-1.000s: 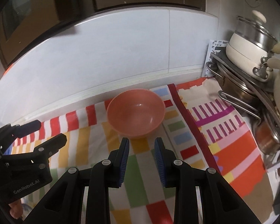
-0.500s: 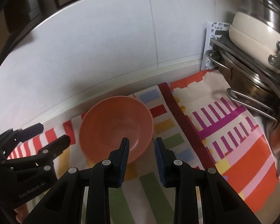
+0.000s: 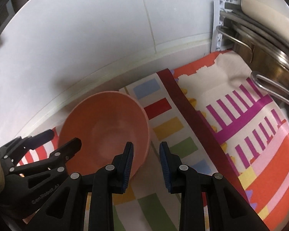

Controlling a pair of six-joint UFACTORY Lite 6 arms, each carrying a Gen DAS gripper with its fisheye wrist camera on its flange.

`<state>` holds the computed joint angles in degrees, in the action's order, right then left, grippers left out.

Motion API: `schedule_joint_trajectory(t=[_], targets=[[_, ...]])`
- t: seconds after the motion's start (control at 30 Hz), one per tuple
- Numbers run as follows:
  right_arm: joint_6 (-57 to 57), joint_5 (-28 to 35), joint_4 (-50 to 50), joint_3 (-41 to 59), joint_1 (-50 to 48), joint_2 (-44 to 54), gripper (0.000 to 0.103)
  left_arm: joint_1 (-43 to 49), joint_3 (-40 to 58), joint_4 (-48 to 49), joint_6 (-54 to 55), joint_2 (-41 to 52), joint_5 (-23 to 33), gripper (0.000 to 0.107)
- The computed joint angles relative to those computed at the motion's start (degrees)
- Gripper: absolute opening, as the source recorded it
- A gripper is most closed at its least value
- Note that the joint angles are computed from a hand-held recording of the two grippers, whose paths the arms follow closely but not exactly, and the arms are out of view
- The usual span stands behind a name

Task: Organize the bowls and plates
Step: 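Close both grippers on the pink bowl rim, then lift the pink bowl with both grippers and carry it over the red bowl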

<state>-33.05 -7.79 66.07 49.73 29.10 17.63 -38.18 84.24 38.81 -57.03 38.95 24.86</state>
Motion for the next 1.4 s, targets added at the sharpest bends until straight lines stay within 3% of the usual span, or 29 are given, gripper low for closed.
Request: schedule_joint_trajectory(t=[0.1, 0.23, 0.33, 0.43, 0.67, 1.03, 1.4], targets=[[3.52, -0.21, -3.41, 0.24, -0.01, 0.86, 0.028, 0.57, 0.1, -1.76, 1.34, 0.49, -0.93, 0.038], [11.38, 0.84, -11.22, 0.64, -0.22, 1.46, 0.018, 1.4, -0.18, -5.04, 3.46, 0.37, -2.77, 0.022], [8.81, 0.57, -8.74, 1.07, 0.19, 1.69, 0.017, 1.77, 0.5, -8.97, 6.82, 0.66, -3.17, 0.013], [7.34, 0.83, -6.93, 1.3, 0.41, 1.55, 0.014, 1.22, 0.23, -6.05, 3.52, 0.11, -2.4, 0.013], [-7.32, 0.13, 8.6, 0.83, 2.12, -0.05, 0.013, 0.2, -3.82, -4.07, 1.27, -5.15, -0.99, 0.013], [-32.77, -3.49, 36.6, -7.27, 6.8, -14.48, 0.013, -4.33, -17.94, 0.6, -5.53, -22.55, 1.84, 0.013], [-41.5, -17.74, 53.84, -10.36, 22.63, -26.94, 0.013, -13.08, -29.65, 1.42, -12.72, -40.53, 9.55, 0.013]])
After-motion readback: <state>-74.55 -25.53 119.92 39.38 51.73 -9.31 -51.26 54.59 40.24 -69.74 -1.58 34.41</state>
